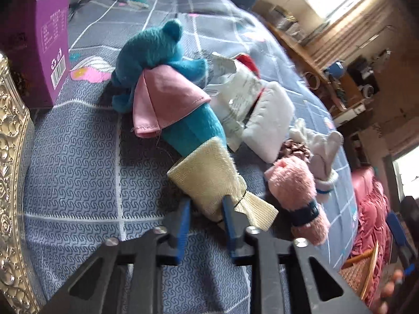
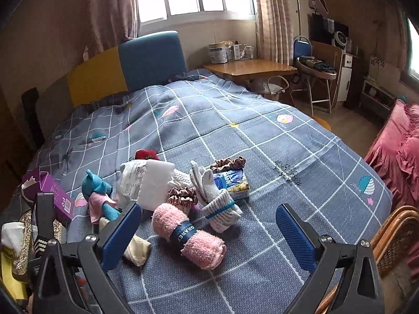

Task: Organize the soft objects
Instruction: 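Reach the left gripper to the beige rolled towel and grasp it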

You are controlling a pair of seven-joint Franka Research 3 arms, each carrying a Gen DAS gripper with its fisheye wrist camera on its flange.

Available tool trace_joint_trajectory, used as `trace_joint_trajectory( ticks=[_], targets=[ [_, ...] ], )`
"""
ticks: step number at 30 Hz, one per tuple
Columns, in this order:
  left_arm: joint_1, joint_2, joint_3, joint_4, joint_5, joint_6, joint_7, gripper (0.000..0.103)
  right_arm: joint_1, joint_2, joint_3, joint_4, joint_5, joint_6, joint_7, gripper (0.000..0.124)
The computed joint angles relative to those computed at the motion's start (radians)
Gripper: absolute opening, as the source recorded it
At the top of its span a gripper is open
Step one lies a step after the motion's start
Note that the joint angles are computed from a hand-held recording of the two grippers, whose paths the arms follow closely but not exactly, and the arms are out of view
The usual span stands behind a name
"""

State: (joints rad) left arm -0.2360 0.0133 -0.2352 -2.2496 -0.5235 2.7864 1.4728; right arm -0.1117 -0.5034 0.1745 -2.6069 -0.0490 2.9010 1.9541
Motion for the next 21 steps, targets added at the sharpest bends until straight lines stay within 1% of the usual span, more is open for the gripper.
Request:
trace_joint_trajectory(
  ticks=[1,2,3,4,5,6,7,8,9,10,11,12,13,15,18,19,20,21],
  targets=[
    [0.001,-0.017,0.0,-0.02,0.0,0.004,0.02,0.004,0.036,0.013,-0.031,0.008,0.022,-0.003,-0.029,0.103],
    [-0.001,-0.032,0.003,-0.037,-0.021,0.007,0.047,0.002,0.074,0.025,-0.062,0.016,0.048,-0.001,-0.063,0.103],
    [-0.006,-0.048,0.008,-0.055,-0.065,0.008,0.095,0.002,0.114,0.039,-0.094,0.027,0.078,0.0,-0.105,0.103],
    [-0.01,-0.057,0.014,-0.067,-0.075,0.01,0.112,0.002,0.146,0.053,-0.119,0.04,0.107,-0.007,-0.142,0.102],
    [-0.016,-0.06,0.022,-0.071,-0.115,0.01,0.147,0.002,0.179,0.07,-0.146,0.059,0.141,-0.024,-0.184,0.101],
    [-0.036,-0.055,0.046,-0.061,-0.197,-0.017,0.215,0.003,0.205,0.084,-0.166,0.075,0.175,-0.038,-0.221,0.099],
    [-0.02,-0.053,0.039,-0.057,-0.209,-0.039,0.212,0.006,0.231,0.098,-0.187,0.091,0.211,-0.052,-0.26,0.099],
    [0.003,-0.046,0.026,-0.046,-0.194,-0.067,0.171,0.016,0.248,0.111,-0.201,0.105,0.243,-0.067,-0.295,0.099],
    [-0.009,-0.032,0.046,-0.029,-0.25,-0.09,0.194,0.027,0.253,0.119,-0.205,0.114,0.267,-0.079,-0.319,0.099],
    [-0.003,-0.032,0.048,-0.023,-0.326,-0.104,0.227,0.033,0.244,0.127,-0.195,0.12,0.273,-0.088,-0.324,0.099],
    [0.003,-0.034,0.047,-0.02,-0.352,-0.109,0.211,0.04,0.225,0.133,-0.176,0.124,0.263,-0.095,-0.315,0.099],
    [0.007,-0.034,0.043,-0.019,-0.334,-0.103,0.172,0.041,0.214,0.134,-0.168,0.124,0.26,-0.102,-0.315,0.099],
    [0.009,-0.028,0.039,-0.011,-0.291,-0.095,0.132,0.041,0.209,0.137,-0.164,0.124,0.262,-0.106,-0.317,0.099],
    [0.009,-0.024,0.028,-0.01,-0.181,-0.054,0.036,0.041,0.204,0.147,-0.163,0.125,0.272,-0.119,-0.317,0.099],
    [0.01,0.001,0.021,0.011,-0.09,-0.057,-0.07,0.041,0.201,0.16,-0.165,0.124,0.288,-0.112,-0.326,0.099],
    [0.009,0.01,0.018,0.016,-0.033,-0.048,-0.129,0.041,0.176,0.165,-0.146,0.124,0.252,-0.108,-0.286,0.099],
    [0.006,0.019,0.016,0.025,0.048,-0.041,-0.21,0.041,0.187,0.17,-0.159,0.123,0.285,-0.102,-0.299,0.099],
    [0.003,0.027,0.016,0.043,0.158,-0.055,-0.301,0.041,0.198,0.177,-0.173,0.123,0.311,-0.094,-0.308,0.099]
  ],
)
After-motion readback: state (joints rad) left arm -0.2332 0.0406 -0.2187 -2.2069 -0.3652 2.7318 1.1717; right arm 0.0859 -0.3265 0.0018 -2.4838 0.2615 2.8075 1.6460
